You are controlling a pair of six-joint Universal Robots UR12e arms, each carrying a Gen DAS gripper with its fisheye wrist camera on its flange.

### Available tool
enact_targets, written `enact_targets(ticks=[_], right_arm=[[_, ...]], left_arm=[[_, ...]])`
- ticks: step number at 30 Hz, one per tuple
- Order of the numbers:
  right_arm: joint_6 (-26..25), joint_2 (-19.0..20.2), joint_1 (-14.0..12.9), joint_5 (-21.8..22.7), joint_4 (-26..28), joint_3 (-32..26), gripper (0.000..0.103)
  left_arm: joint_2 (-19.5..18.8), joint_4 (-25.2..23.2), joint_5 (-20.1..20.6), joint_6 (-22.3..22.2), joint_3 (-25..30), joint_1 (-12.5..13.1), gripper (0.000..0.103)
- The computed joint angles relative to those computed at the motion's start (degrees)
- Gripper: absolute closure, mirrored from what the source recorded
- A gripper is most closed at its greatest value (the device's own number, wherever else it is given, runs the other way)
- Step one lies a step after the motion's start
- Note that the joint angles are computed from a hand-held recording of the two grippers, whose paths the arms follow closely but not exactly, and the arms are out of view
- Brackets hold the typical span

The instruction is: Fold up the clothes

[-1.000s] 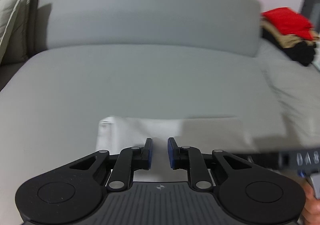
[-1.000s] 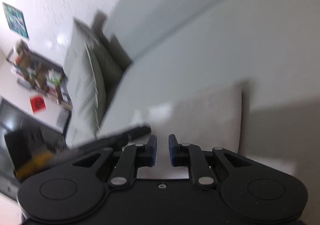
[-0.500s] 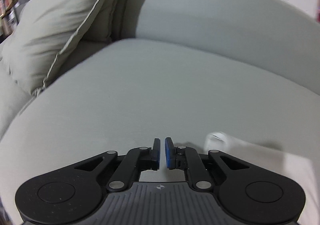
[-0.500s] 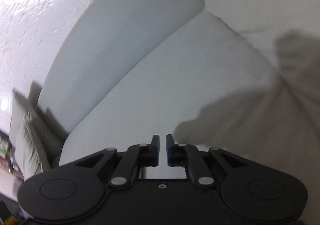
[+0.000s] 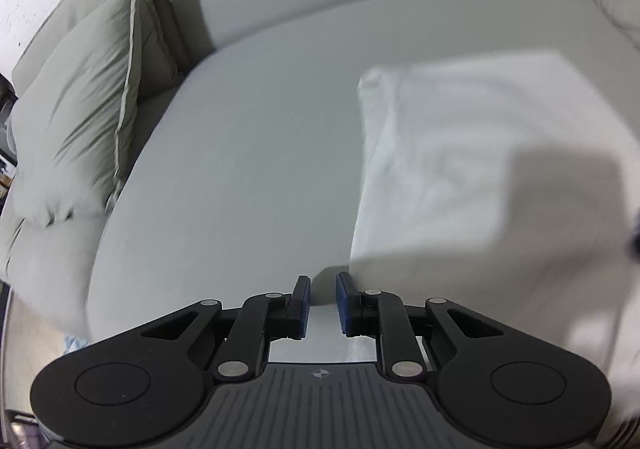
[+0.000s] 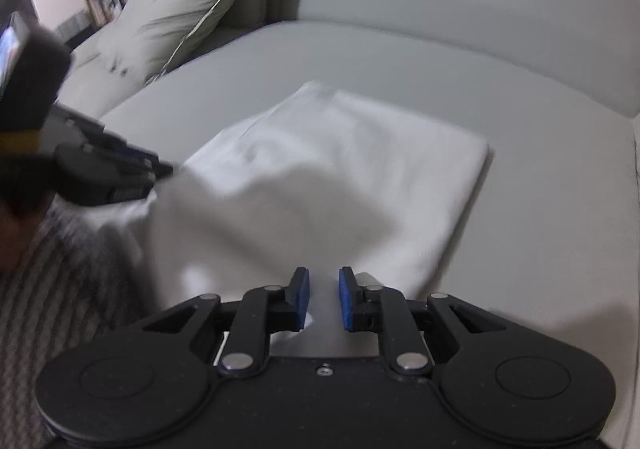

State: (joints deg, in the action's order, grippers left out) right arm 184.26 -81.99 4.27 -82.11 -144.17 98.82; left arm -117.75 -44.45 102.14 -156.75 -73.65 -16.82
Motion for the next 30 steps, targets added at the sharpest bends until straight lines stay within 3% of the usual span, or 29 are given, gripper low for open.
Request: enact_targets(ticks=[3, 7, 10, 13, 15, 18, 22, 24, 26, 28, 30], right_arm=[[2.2, -3.7, -1.2, 2.2, 4.5, 1.9, 0.086], [7.5, -7.5, -2.1, 2.5, 1.4, 5.1, 0.079], [10.9, -6.9, -2.1, 2.2, -3.0, 5.5, 0.079], [11.5, -4.5, -1.3, 4.0, -5.4, 4.3, 0.089], [11.5, -2.7, -0.5, 4.6, -4.5, 3.0, 0.089], [8.7, -1.4, 1.3, 1.0, -2.2, 2.0, 0.089], [6.9, -3.0, 1.6, -0.3, 0.6, 3.5, 0.094], [7.7, -4.1, 1.0, 2.0, 5.1, 3.4, 0.094], [9.0, -5.4, 0.2, 3.7, 5.9, 4.4, 0.091], [10.3, -6.9, -1.0, 6.1, 2.2, 6.1, 0.088], [12.8, -7.7, -2.2, 7.7, -2.0, 7.4, 0.069]], left_arm=[[3.6, 1.3, -3.7, -2.4, -3.8, 1.8, 0.086], [5.4, 8.7, -12.6, -4.3, -7.3, 4.8, 0.085], [5.3, 10.1, -18.4, -5.6, -7.7, 4.7, 0.085], [4.3, 10.4, -21.7, -4.5, -7.4, 3.3, 0.085], [3.4, 9.5, -22.5, -3.1, -6.9, 2.1, 0.087], [3.6, 7.3, -22.7, 0.4, -7.5, 1.1, 0.093], [5.6, 7.2, -20.0, 5.1, -10.4, 0.3, 0.098], [6.6, 5.6, -19.9, 5.6, -11.0, 0.6, 0.095], [7.7, 6.5, -21.8, 4.3, -12.2, 1.6, 0.090], [8.3, 8.2, -24.6, 1.2, -12.6, 3.0, 0.082], [8.2, 10.2, -25.6, -3.3, -12.1, 4.1, 0.075]])
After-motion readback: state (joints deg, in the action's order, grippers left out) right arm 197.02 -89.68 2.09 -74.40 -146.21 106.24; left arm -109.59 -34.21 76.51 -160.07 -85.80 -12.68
